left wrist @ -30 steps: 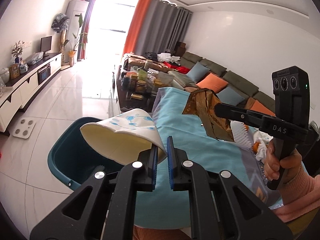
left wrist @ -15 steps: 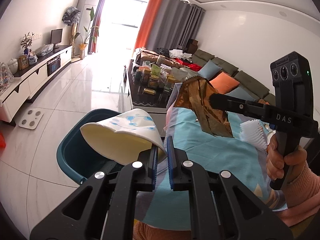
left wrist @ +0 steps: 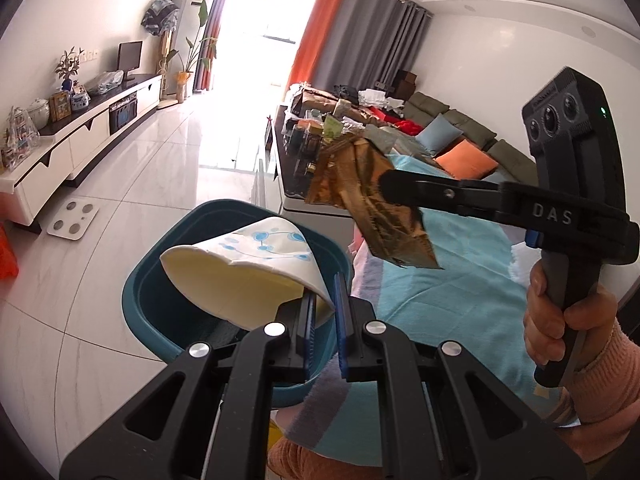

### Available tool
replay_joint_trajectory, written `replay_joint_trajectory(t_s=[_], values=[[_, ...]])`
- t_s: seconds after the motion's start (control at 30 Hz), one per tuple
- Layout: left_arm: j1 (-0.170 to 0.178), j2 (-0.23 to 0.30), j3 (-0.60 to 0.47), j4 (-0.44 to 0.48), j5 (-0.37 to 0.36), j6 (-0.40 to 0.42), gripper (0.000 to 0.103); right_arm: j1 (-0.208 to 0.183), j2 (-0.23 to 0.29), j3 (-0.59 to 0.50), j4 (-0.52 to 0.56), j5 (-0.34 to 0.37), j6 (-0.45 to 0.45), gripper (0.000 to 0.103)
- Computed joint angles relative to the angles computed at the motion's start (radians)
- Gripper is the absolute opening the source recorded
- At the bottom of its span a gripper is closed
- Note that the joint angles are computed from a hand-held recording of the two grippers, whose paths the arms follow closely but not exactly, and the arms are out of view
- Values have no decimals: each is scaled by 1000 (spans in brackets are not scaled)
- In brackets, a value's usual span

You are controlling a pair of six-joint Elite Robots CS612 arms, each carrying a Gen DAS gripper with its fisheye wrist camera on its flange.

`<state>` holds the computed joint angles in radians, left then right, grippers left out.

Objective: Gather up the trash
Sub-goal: 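Carry the cup and foil wrapper to the bin and release both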

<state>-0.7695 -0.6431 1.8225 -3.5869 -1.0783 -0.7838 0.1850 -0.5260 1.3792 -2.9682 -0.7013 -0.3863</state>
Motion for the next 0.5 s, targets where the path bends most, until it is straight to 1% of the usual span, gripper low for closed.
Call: replay_joint_trajectory(t_s=[0.1,0.3,0.5], values=[[10,8,-11,14,-13,-11,9,8,11,-22,29,-19,2,2],[28,39,-75,70,-50,-31,9,25,29,-66,108,-68,-2,2],[45,63,-126,127,-79,-58,10,42,41,-101,181,-143,-4,4]])
